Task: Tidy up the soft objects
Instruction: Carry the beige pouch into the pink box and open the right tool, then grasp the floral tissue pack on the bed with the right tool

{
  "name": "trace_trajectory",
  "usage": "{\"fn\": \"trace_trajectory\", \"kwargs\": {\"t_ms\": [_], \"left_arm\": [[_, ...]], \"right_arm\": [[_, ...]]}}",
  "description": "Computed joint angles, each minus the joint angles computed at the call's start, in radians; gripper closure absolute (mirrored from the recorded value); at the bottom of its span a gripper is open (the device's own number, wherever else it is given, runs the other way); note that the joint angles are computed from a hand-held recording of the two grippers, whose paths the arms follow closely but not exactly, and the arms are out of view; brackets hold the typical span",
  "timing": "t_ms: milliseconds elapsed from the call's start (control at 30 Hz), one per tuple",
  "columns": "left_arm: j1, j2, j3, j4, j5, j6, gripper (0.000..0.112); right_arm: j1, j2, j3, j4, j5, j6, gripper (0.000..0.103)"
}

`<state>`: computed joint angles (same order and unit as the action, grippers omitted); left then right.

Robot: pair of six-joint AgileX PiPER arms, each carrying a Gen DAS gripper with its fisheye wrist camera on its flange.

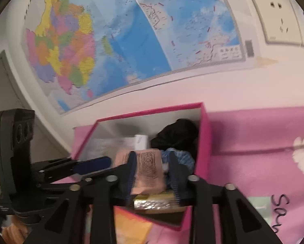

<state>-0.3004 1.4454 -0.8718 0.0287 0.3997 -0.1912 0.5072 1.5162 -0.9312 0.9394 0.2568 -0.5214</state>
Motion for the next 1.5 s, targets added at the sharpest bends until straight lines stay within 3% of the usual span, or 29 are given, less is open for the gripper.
{"fn": "trace_trajectory", "kwargs": {"t_ms": [300,467,533,667,867,1067,1267,1500], "left_arm": [[-0.004,-0.075,0.072,0.007,-0.042,0.014,0.074],[0.019,-0.18,0.157,-0.215,-0.056,0.245,0.073],[0.017,-0.226,0.191,-0.28,-0.059,0.315,0.072],[-0.012,-0.322,0.26,-0.347,-0.051,0.383,0.071],[-0.1,-0.436,0.356,-0.31,-0.054,0.316,0.071],[-0.218,-0.487,0.455,-0.285,-0.073,0.227,0.07],[-0.312,-0.453,0.522,-0.267,-0.125,0.135,0.071],[-0.313,-0.386,0.578,-0.5,-0.181,0.326,0.071]], "right_arm": [[-0.018,-0.083,0.092,0.196,0.024,-0.204,0.06],[-0.022,-0.164,0.171,0.296,0.042,-0.297,0.054],[-0.022,-0.194,0.196,0.313,0.048,-0.314,0.048],[-0.027,-0.251,0.244,0.316,0.065,-0.314,0.048],[-0.033,-0.314,0.327,0.272,0.088,-0.27,0.044],[-0.075,-0.303,0.405,0.272,0.097,-0.274,0.043],[-0.143,-0.221,0.434,0.389,0.127,-0.417,0.043],[-0.164,-0.125,0.421,0.467,0.171,-0.514,0.043]]}}
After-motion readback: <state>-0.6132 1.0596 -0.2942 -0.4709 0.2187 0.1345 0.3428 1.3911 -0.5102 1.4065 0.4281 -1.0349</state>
